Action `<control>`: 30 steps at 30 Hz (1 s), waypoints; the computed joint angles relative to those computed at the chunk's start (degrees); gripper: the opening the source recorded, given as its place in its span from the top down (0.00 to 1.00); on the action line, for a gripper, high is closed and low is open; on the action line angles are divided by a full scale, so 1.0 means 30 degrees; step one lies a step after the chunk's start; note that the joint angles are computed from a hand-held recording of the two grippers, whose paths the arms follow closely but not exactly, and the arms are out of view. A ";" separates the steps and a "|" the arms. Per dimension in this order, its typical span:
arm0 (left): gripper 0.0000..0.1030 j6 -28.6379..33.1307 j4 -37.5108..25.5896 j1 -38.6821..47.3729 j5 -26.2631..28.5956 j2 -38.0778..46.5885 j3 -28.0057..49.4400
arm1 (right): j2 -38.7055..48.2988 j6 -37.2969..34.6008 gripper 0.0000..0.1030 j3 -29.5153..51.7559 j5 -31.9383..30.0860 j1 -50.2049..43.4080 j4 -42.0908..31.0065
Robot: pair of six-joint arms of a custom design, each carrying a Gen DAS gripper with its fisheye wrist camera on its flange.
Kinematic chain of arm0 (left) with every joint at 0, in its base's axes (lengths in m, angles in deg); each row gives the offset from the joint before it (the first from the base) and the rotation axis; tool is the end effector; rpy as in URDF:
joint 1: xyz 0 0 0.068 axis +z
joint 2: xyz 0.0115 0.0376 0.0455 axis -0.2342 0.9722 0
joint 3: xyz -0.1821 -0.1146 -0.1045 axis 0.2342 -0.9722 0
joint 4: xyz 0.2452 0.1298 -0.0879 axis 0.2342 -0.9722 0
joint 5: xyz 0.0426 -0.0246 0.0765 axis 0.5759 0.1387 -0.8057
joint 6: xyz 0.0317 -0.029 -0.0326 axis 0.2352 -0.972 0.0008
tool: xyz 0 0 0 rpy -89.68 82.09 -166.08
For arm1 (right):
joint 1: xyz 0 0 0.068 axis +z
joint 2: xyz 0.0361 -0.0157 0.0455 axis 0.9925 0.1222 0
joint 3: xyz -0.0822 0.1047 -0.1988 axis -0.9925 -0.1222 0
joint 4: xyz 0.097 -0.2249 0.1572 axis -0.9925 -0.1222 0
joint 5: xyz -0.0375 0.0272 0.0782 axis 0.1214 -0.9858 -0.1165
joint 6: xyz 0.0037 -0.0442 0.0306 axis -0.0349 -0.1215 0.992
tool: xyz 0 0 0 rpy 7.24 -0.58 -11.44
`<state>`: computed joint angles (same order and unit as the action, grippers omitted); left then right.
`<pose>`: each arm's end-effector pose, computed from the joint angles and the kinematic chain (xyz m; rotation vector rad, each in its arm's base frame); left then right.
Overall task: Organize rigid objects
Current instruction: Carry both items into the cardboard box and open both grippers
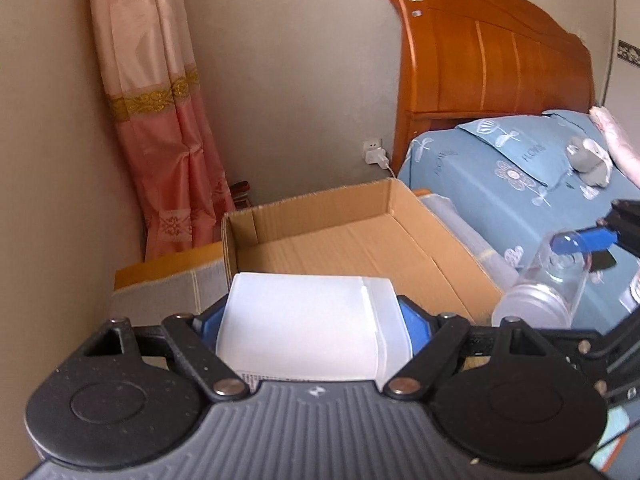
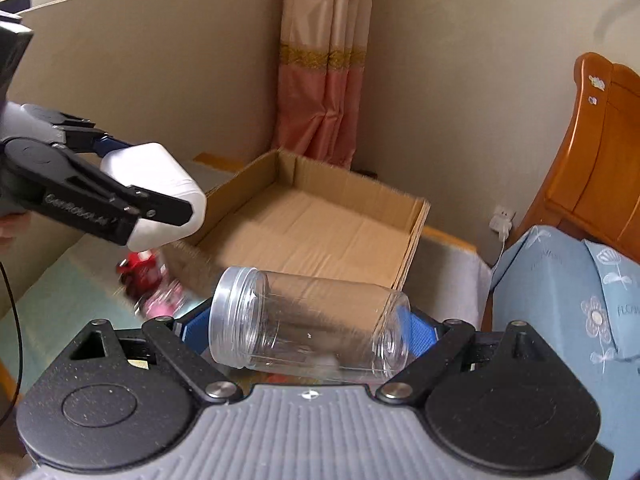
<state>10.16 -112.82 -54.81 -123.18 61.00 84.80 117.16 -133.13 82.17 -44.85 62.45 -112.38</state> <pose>0.1437 -0.1002 0.1866 -0.0867 2.2979 0.0689 0.2161 -0.0554 0.2093 -0.9999 2.0981 0.3217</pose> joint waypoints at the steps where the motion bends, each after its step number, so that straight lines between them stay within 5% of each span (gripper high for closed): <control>1: 0.20 0.0822 0.0874 0.1082 0.0683 0.0656 0.0135 | 0.0501 0.0810 0.08 0.0316 0.0257 0.0577 0.0578; 10: 0.20 0.4426 0.6764 0.6493 0.4537 0.7470 0.1951 | 0.4401 0.4192 0.08 0.2451 0.2220 0.3690 0.4340; 18: 0.16 0.4826 1.0041 0.8342 0.5412 1.2763 0.3762 | 0.6222 0.5229 0.08 0.3171 0.3125 0.4435 0.5754; 25: 0.09 0.4549 1.0065 0.8503 0.5492 1.0788 0.2499 | 0.6825 0.5479 0.08 0.3301 0.3544 0.4722 0.6029; 30: 0.08 0.4529 0.7580 0.7776 0.5196 0.7873 0.1796 | 0.7161 0.5829 0.08 0.3502 0.3893 0.5304 0.6203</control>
<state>23.75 -90.08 -31.48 -107.59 84.61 90.19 138.64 -115.64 92.67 -33.17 78.36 -93.77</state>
